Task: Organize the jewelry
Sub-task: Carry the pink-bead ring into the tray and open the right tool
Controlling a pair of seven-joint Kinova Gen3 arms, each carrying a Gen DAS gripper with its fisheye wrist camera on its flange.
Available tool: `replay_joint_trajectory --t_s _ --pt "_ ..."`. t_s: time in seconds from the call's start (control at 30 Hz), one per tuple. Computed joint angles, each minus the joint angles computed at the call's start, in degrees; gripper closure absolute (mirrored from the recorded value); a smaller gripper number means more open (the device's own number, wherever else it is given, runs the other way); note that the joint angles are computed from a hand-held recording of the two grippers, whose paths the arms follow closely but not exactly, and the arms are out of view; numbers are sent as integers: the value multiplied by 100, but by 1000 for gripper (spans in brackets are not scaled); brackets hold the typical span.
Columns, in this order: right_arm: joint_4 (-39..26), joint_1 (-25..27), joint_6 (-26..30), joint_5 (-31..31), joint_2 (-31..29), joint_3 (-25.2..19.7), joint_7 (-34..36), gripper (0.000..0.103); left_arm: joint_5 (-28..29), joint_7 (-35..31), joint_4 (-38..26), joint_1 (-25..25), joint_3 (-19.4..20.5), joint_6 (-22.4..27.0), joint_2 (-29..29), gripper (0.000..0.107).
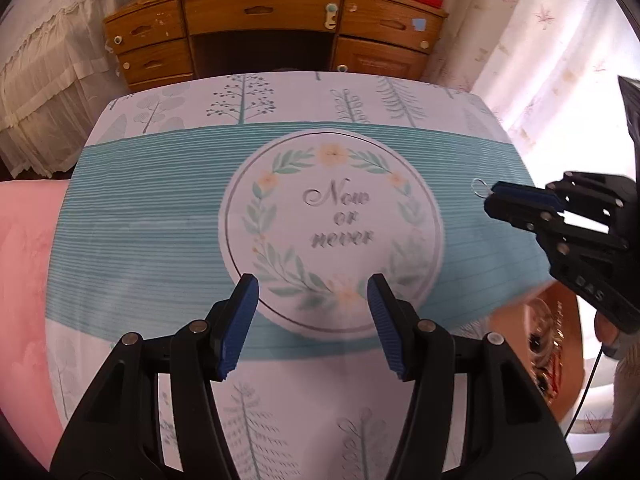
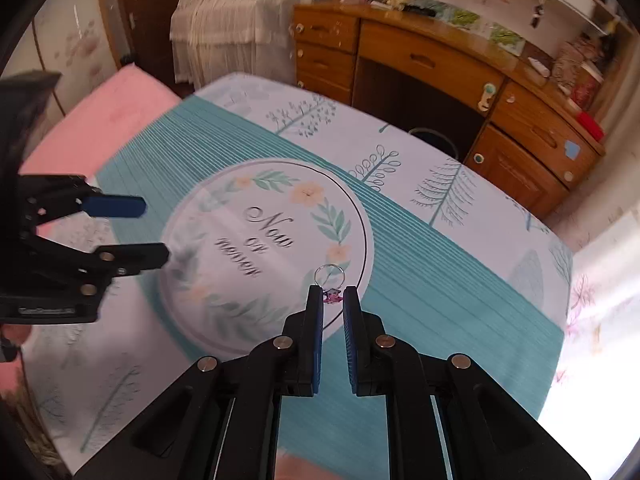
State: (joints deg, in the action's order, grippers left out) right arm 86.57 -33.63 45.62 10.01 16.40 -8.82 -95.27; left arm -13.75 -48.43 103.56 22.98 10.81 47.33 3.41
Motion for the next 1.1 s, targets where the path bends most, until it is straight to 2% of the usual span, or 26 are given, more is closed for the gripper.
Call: replay_joint_trajectory --t_s 0.07,0.23,0.3,0.37,0.43,0.47,0.53,0.67,0.73,0.8,0.87,0.93,1.03,1.1 --pt "471 197 -173 58 -499 -326 -429 93 -14 141 73 113 100 26 -180 54" --pt "1619 1296 -370 111 -1713 -1653 -1594 93 -134 658 140 470 526 242 -469 52" --pt "1980 1812 -238 27 -2201 -2184 -2060 93 -320 1039 178 813 578 266 -526 37" --pt "2234 2338 11 -89 -2675 -2684 -2526 93 -537 1505 275 858 946 223 -624 26" --pt "2470 2650 182 -302 -3073 -2928 -2992 93 -759 1971 330 1023 1154 209 -628 25" --pt "2669 2658 160 -476 -3334 -2890 -3225 93 -843 2204 355 1032 1353 223 -619 25" --pt "3009 2484 108 -556 -3677 -2800 -3684 93 -1035 2670 332 1238 1507 363 -527 25" --pt "3380 2398 249 -418 -4148 -3160 -4617 93 -1373 3540 273 1869 1490 738 -294 25" --pt "3404 2155 442 -125 -4090 -3270 -5083 91 -1531 3936 282 2125 1520 917 -293 25" --pt "3429 1624 707 70 -4036 -3095 -5488 80 -1641 4194 269 2325 1551 1133 -328 25" --pt "3471 1160 744 301 -4017 -2875 -5937 68 -1730 4436 275 2478 1591 1322 -377 24" --pt "3520 960 739 355 -4248 -2788 -6264 67 -1814 4700 306 2595 1665 1523 -434 25" --pt "3537 1008 723 27 -4714 -2794 -6341 67 -1831 5091 313 2784 1833 1882 -475 25" --pt "3536 803 724 9 -4875 -2780 -6660 65 -1827 5296 296 2888 1918 2100 -495 25"
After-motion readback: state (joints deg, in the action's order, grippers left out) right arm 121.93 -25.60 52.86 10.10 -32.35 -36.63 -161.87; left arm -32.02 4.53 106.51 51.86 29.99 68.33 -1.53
